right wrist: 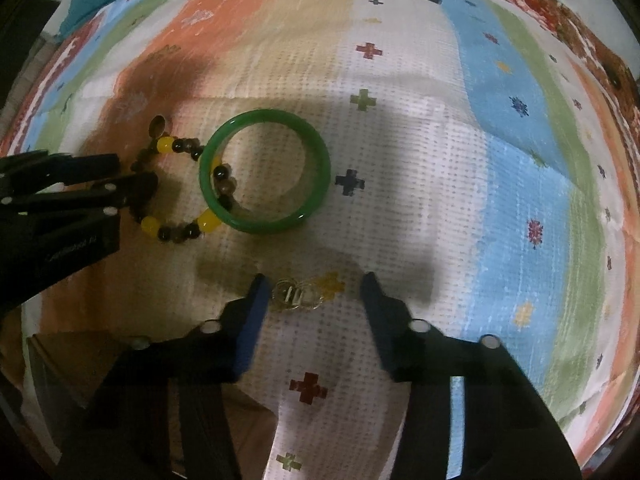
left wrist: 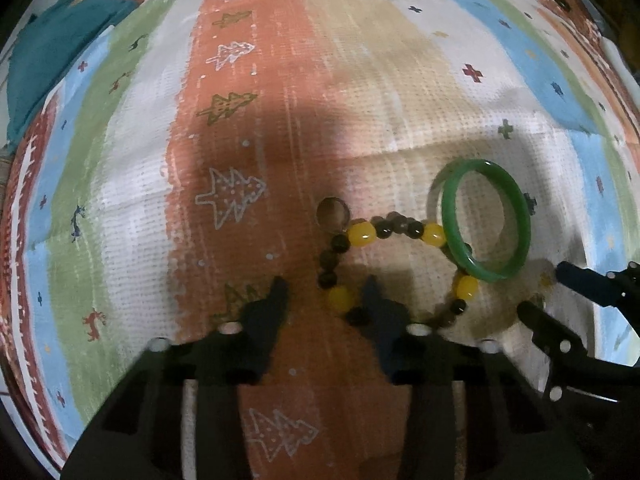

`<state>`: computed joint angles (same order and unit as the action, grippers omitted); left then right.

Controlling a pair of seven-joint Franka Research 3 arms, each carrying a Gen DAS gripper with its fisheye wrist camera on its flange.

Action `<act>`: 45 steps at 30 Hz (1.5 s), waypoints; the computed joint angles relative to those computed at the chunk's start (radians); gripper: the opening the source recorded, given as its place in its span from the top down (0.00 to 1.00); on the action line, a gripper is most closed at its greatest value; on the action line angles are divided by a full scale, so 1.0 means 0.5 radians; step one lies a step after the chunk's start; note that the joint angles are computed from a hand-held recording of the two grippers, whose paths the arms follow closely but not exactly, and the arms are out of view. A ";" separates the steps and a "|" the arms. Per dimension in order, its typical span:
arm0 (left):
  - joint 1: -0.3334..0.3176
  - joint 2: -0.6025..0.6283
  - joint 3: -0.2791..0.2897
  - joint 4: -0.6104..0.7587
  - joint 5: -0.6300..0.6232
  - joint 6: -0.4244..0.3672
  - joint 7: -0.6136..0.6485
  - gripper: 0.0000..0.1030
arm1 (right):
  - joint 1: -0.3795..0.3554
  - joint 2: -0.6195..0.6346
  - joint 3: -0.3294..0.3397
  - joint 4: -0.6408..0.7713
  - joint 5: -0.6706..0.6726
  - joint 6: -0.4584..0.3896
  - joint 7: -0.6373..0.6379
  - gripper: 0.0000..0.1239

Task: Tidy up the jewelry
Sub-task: 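Close left tool on yellow-and-black bead bracelet while right tool closes on gold charm, then lift both held items and carry them over the silver tin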

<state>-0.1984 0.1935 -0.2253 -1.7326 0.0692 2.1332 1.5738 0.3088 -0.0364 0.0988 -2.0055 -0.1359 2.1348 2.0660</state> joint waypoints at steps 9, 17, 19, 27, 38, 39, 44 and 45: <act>-0.002 -0.033 -0.006 0.000 -0.034 -0.036 -0.032 0.89 | -0.004 -0.015 -0.004 -0.035 0.015 0.070 -0.031 0.87; 0.010 -0.193 0.005 -0.099 -0.108 0.015 0.018 0.89 | -0.012 -0.026 -0.001 -0.005 0.009 0.153 -0.012 0.87; 0.010 -0.214 0.007 -0.108 -0.133 0.023 0.020 0.89 | -0.012 -0.038 0.003 -0.012 0.004 0.168 0.008 0.87; 0.016 -0.263 0.022 -0.115 -0.174 0.095 0.036 0.89 | -0.032 -0.200 0.022 -0.123 0.032 0.208 0.028 0.87; 0.030 -0.347 0.039 -0.176 -0.219 0.135 0.058 0.89 | -0.063 -0.329 0.077 -0.213 0.037 0.261 0.059 0.87; 0.029 -0.357 0.040 -0.184 -0.227 0.136 0.064 0.89 | -0.066 -0.338 0.082 -0.218 0.028 0.265 0.073 0.87; 0.022 -0.411 0.044 -0.223 -0.260 0.151 0.090 0.89 | -0.078 -0.377 0.097 -0.245 0.011 0.279 0.120 0.87; 0.020 -0.425 0.046 -0.232 -0.269 0.157 0.095 0.89 | -0.079 -0.385 0.100 -0.251 0.008 0.282 0.129 0.87</act>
<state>-0.1884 -0.0188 -0.2024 -1.8485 -0.0651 2.2115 1.6211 0.2691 -0.2289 0.1489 -2.1311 -0.1319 2.2758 2.1304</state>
